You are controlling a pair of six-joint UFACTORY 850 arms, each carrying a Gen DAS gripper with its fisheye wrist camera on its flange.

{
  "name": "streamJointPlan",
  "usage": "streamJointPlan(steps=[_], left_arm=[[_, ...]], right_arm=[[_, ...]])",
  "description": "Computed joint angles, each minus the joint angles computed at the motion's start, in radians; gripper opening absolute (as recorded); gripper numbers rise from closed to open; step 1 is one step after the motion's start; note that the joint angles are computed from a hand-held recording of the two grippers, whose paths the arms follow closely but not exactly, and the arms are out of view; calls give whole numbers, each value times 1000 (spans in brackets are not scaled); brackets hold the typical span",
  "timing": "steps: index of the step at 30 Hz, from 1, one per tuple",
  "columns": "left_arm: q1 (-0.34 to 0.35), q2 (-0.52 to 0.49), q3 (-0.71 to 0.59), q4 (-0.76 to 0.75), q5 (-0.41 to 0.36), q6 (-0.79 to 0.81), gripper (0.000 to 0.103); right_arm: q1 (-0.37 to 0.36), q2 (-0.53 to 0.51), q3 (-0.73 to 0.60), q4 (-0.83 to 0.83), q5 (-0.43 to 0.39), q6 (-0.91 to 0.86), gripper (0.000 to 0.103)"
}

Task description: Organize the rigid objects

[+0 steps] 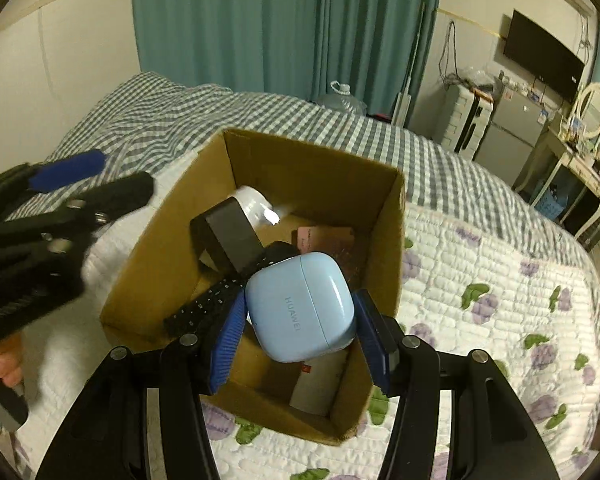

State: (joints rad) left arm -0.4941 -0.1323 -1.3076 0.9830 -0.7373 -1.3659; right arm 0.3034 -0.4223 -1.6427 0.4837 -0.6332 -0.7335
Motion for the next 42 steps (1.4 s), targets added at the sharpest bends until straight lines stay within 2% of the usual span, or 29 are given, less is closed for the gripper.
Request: streamJointPlan(steps=[2, 4, 5, 6, 13, 16, 22, 29, 36, 38, 42], left_arm=[[4, 1, 4, -7, 4, 1, 66], [3, -3, 3, -11, 1, 8, 66], [2, -6, 2, -13, -2, 12, 66], [1, -9, -1, -15, -5, 17, 66], [-13, -17, -12, -1, -16, 21, 66], [-23, -2, -5, 21, 2, -3, 66], [-87, 41, -2, 178, -5, -129, 67], [-185, 80, -4, 361, -93, -262, 71], [-262, 94, -5, 444, -208, -328, 71], [-282, 88, 0, 452, -278, -362, 72], [-293, 109, 48, 419, -265, -422, 76]], right_arm=[[2, -11, -2, -7, 2, 22, 54], [-1, -20, -6, 18, -5, 26, 62], [-3, -22, -7, 32, -7, 24, 78], [-6, -19, -1, 56, -1, 15, 86], [-26, 29, 38, 116, 49, -20, 88], [-44, 61, 64, 152, 73, -44, 88], [-88, 164, 140, 230, 128, -114, 89], [-118, 302, 240, 289, 252, -207, 95], [-140, 378, 297, 392, 282, -282, 103], [-151, 399, 319, 441, 286, -308, 103], [-170, 430, 366, 492, 282, -295, 103]])
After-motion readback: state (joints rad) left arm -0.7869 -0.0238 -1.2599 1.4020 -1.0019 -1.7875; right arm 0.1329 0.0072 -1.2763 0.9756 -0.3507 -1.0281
